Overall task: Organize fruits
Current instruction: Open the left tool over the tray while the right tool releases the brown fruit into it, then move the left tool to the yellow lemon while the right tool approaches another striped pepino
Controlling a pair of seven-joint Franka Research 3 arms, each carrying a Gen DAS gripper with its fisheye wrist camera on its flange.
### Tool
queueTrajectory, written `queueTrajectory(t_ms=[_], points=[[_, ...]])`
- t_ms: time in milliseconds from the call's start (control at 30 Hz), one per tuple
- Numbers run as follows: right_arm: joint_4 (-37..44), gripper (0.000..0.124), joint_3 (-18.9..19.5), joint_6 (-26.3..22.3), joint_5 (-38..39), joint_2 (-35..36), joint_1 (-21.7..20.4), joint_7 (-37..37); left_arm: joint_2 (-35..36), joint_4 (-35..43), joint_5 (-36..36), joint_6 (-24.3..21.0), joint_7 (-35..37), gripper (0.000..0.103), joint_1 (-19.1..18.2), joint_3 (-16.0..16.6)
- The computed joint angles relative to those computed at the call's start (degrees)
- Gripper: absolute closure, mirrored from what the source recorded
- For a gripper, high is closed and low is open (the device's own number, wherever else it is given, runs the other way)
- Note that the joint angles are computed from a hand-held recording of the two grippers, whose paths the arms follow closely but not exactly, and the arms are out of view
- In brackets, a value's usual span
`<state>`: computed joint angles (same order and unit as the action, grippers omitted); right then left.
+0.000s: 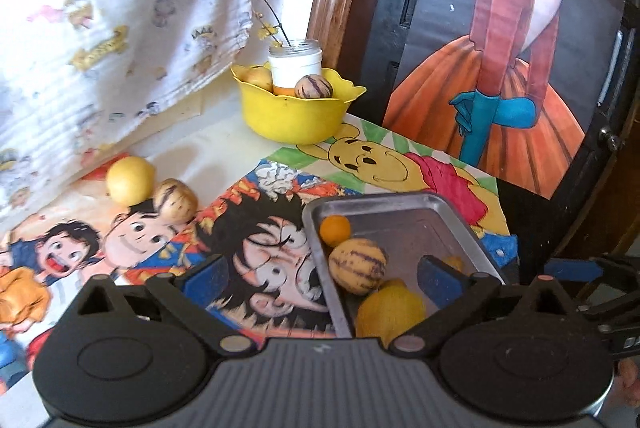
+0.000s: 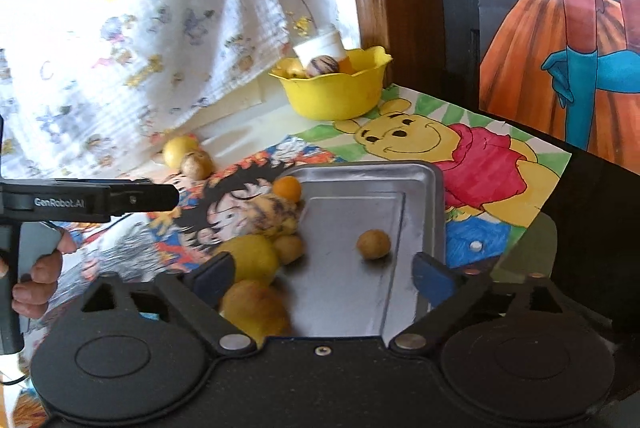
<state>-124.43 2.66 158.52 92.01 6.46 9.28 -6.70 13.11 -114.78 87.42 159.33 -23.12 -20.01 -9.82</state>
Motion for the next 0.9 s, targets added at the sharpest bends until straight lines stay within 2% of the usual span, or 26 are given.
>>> queueTrajectory(t_ms=[100,300,600,900], points=[[-4.8,0.022,0.1,0.3,-1.1,-4.5,0.6,0.7,-3.9,-4.5,-1.6,-1.0,2.4,0.0,-0.3,-0.9],[-14.0,0.021,0.2,3.7,-5.9,-12.5,3.7,4.9,-10.6,-12.2,-9.7,-4.9,11.5,0.0,-0.4,-3.8],[-22.0,0.021,-0.1,6.6,-11.6,-18.8,8.2,13.7,-19.0,-21.8,-11.9,-4.2,12.0,0.0,1.4,-6.6],[-23.2,0.021,0.0,7.9,-17.2,-19.2,12.4,19.0,-25.6,-29.3,-15.6,-3.6,13.5,0.0,4.5,-7.5]])
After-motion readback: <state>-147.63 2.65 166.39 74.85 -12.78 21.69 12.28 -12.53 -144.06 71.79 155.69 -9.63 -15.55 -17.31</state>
